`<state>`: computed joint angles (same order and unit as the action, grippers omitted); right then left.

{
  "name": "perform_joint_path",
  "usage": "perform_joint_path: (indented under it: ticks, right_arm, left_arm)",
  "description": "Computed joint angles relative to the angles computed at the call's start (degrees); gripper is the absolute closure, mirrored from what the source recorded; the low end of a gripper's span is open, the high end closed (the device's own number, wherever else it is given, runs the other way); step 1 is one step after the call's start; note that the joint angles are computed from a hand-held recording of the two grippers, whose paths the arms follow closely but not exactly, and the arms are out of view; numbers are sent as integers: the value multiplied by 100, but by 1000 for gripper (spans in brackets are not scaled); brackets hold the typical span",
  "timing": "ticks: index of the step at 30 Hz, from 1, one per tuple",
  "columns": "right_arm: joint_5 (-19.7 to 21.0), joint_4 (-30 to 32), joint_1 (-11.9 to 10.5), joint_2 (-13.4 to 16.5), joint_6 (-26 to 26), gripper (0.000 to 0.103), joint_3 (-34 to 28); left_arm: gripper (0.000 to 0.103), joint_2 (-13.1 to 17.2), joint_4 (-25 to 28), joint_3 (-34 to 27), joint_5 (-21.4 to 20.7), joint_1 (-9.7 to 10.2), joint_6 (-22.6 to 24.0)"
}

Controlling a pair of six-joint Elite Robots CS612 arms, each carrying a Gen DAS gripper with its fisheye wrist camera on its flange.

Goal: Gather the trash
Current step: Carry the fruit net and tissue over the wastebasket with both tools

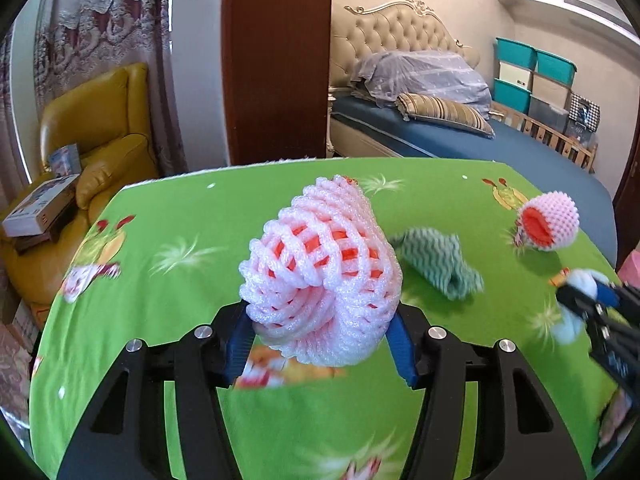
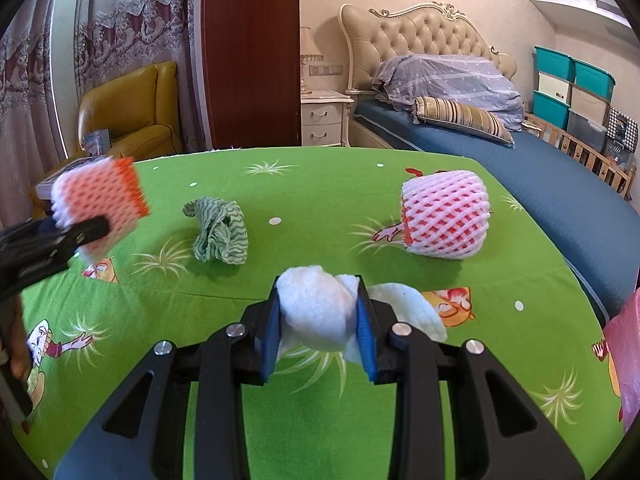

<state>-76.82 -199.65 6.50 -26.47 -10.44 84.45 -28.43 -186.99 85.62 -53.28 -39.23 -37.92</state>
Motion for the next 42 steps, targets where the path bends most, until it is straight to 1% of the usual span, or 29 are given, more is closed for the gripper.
perform_joint_path:
  ticks: [5,7,9,11,14,17,19,21,27,32,35,39,42]
  right_arm:
    - [12,-2,7,-13,-68,71,9]
    - [84,-19,-1,-20,-130,71,24]
    - [168,-212,-23,-43,-107,71,101]
    - [369,-236,-60,-100,-74,71,229]
    - [519,-361,-99,-177,-168,71,453]
    - [673,-585,-156,-267,-264,71,704]
    - [831,-721,-205,-332,-365,71,881]
    - [933,-921,-259,-393,-449,71,1077]
    - [1158,-1337,-462,-535,-484,71,1520]
    - [992,-1752,-586,-574,-493,70,1745]
    - [1035,-1890,-684,-596,-391,70,1832]
    - [1025,-2049,-789,-611,-322,70,1936]
    - [970,-2194,-872,-620,-236,70,1987]
  left_arm:
    - [49,-120,-316,454,276,-157,-246]
    - [49,-164,-451,594,263,-189,-332]
    - [49,-198,-567,707,255,-220,-373]
    - [49,-218,-668,785,293,-264,-336]
    - [49,-238,-807,884,425,-352,-248]
    - [49,-218,-879,872,364,-416,-158]
    - [49,-180,-942,835,367,-476,-25]
    - [49,-138,-1018,776,263,-529,143]
    - [49,-11,-1211,558,128,-708,701]
    - [48,77,-1365,364,61,-825,1051]
    - [48,111,-1468,278,-92,-853,1204]
    - [48,214,-1639,60,-174,-958,1670]
    - [48,283,-1628,-127,-284,-1006,1944]
